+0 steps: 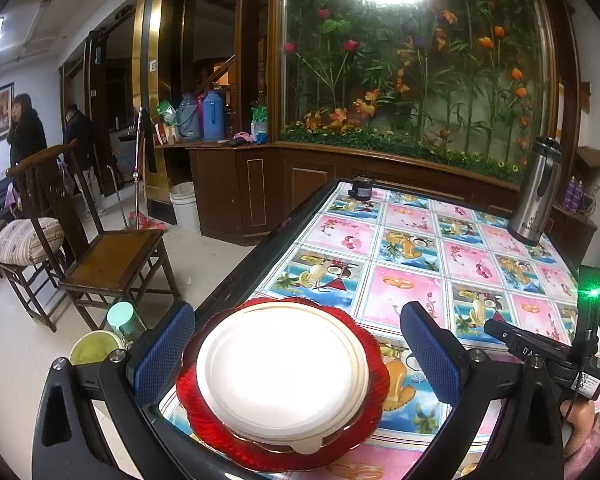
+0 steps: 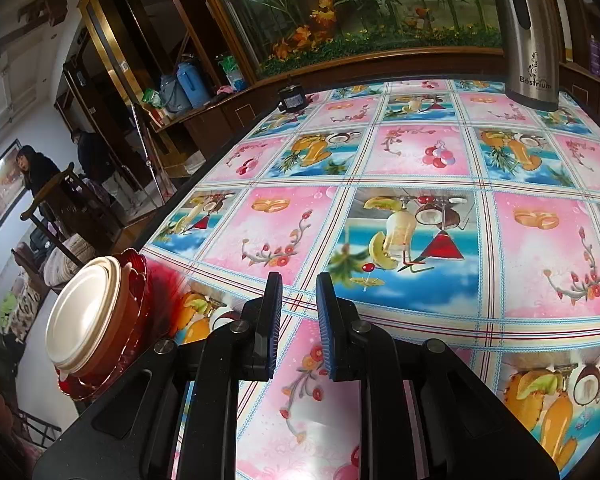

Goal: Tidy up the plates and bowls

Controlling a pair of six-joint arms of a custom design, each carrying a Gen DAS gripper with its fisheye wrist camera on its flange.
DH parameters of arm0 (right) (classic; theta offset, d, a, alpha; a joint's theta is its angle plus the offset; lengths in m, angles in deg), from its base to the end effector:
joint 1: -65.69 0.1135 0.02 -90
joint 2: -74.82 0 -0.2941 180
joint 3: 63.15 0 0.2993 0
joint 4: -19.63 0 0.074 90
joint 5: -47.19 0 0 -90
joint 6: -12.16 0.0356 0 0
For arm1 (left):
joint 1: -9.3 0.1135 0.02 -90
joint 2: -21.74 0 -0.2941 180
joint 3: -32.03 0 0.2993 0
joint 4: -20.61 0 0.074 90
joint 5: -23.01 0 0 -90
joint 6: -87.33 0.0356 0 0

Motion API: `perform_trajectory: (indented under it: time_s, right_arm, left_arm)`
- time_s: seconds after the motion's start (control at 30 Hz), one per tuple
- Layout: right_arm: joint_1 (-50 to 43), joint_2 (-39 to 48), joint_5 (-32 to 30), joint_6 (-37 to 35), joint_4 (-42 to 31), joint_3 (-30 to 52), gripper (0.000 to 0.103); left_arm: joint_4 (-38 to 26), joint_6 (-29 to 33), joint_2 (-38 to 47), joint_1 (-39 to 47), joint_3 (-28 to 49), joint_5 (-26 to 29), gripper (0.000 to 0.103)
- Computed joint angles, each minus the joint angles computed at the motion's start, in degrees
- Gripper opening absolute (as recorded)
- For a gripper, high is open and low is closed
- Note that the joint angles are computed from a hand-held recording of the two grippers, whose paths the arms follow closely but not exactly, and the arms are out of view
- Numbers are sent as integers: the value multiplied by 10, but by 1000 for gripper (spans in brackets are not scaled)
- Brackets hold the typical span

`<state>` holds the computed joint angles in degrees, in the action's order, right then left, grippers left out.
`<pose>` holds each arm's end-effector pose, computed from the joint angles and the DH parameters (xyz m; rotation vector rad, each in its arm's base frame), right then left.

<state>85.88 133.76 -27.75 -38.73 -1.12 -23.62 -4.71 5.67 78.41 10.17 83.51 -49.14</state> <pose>0.2222 0.0719 0.1961 0.5065 2.1983 0.2589 0.2496 -0.0071 0.2774 0.3210 2.0584 -0.2296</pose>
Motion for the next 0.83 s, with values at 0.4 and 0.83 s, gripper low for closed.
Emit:
perform_trajectory:
  time_s: [0.4, 0.83]
  right_arm:
    - [143, -33, 39, 22, 44, -13, 27]
    - [305, 90, 109, -15, 55, 94, 35]
  left_arm:
    - [-13, -12, -37, -5, -25, -42, 103]
    - [-27, -24, -42, 48, -35, -12, 103]
